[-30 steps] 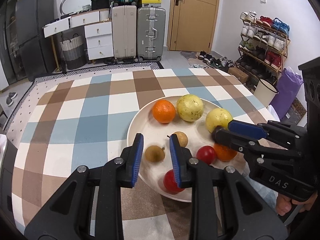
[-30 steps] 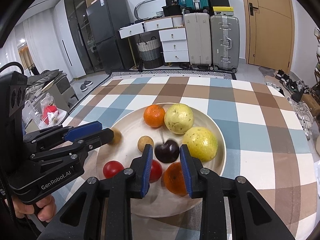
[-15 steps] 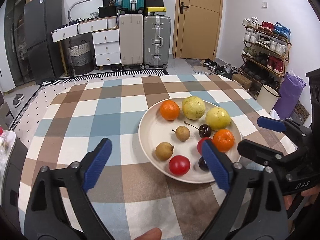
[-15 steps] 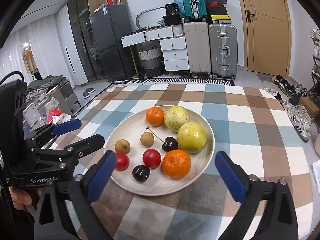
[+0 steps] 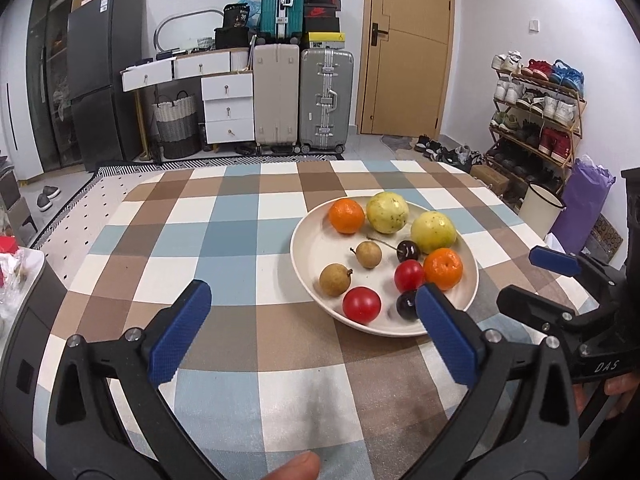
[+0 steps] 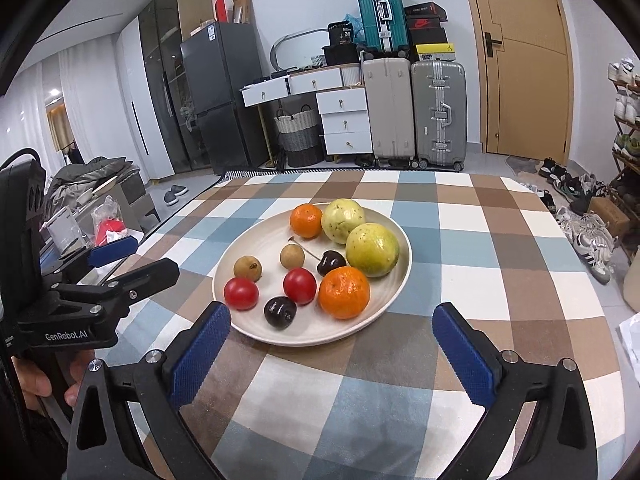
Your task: Organize fruits
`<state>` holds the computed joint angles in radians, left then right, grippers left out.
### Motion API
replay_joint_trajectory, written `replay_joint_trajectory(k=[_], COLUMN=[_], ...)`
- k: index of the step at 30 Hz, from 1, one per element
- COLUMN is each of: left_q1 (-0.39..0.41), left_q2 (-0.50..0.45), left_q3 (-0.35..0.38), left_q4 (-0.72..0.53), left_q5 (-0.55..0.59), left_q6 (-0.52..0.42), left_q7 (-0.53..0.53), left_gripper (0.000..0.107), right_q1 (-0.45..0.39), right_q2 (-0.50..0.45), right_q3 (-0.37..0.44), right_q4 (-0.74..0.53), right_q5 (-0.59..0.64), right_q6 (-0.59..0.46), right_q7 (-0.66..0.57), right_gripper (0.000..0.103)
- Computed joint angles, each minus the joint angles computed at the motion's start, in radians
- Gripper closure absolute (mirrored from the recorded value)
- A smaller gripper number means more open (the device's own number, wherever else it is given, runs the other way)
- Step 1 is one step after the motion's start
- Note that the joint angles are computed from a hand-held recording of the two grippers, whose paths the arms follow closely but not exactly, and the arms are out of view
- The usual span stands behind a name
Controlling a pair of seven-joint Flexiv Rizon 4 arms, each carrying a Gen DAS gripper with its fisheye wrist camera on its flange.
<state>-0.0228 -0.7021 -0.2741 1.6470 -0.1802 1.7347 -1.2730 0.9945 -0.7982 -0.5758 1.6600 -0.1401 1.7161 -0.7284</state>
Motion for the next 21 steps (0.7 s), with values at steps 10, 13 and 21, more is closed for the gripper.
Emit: replay_joint_trajectory(k=[10,13,21], left_q1=[0.052,0.084,0.098], left_q2=[-0.026,-0.038,-0.054], left_q3=[-0.067,-0.106,-0.123], left_q4=[0.019,0.021,0.021], left_q5=[0.048,0.078,0.142], left_q6=[0.092,0.103,0.128], left_q7=[-0.045,-0.058,-0.076], left_gripper=[0.005,0.005,0.005], right_q1=[0.091,0.108,0.165], right_q2=[-0.041,-0.050,-0.073], right_q3=[-0.097,-0.112,-0.166], right_q4=[0.034,0.032,0.033], right_q5=[0.113,0.152,0.249], right_q6=[0.090,0.107,0.127], right_q7=[-0.065,-0.098,-0.159], right_gripper=[0.000,0.000,0.000])
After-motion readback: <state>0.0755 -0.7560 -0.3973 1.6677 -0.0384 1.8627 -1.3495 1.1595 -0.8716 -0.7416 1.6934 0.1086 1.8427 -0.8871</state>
